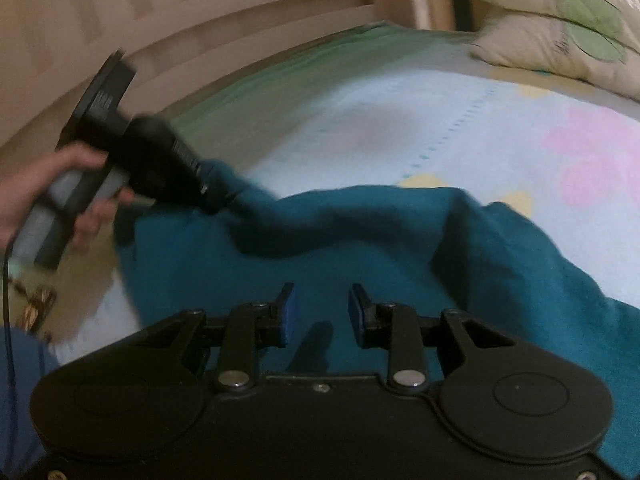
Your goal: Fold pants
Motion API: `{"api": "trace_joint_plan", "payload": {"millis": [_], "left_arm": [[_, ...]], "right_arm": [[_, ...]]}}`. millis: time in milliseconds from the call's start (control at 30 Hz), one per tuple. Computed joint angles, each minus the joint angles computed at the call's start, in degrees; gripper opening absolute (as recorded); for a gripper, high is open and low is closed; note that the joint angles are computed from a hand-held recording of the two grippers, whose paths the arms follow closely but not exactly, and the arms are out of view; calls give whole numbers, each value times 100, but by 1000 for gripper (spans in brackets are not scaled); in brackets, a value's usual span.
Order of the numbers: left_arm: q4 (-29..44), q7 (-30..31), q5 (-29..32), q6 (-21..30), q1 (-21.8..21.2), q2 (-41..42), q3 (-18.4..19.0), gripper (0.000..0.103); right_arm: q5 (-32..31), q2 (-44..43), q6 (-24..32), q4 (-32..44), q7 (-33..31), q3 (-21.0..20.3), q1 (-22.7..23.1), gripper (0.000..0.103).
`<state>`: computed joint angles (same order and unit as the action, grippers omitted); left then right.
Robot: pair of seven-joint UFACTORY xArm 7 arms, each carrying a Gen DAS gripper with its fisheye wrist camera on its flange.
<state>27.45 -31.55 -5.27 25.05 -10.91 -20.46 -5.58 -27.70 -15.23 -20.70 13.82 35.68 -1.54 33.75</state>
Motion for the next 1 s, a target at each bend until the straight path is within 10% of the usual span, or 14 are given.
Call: {"api": "trace_joint_plan", "payload": {"millis": [233,367,800,833,1000], "left_arm": [[57,1139,-803,138,-396,-295,581,6],[150,1430,-266,476,-92,-492,264,22],[300,1709,-84,891,6,-689,164,24],[297,1744,-94,892,4,-708,184,24],[326,1736,49,853,170,-744,176,30]], "right_arm": [[-743,81,-66,143,107,-189,429,40],[-1571,268,-146,359,562,-403,635,40],[724,1408,-408,1043,-1453,1733,-32,31],[722,1486,-365,1114,-1424,1742,-30,9],[-1373,1319,-851,1067,570,1415,-335,9]]}}
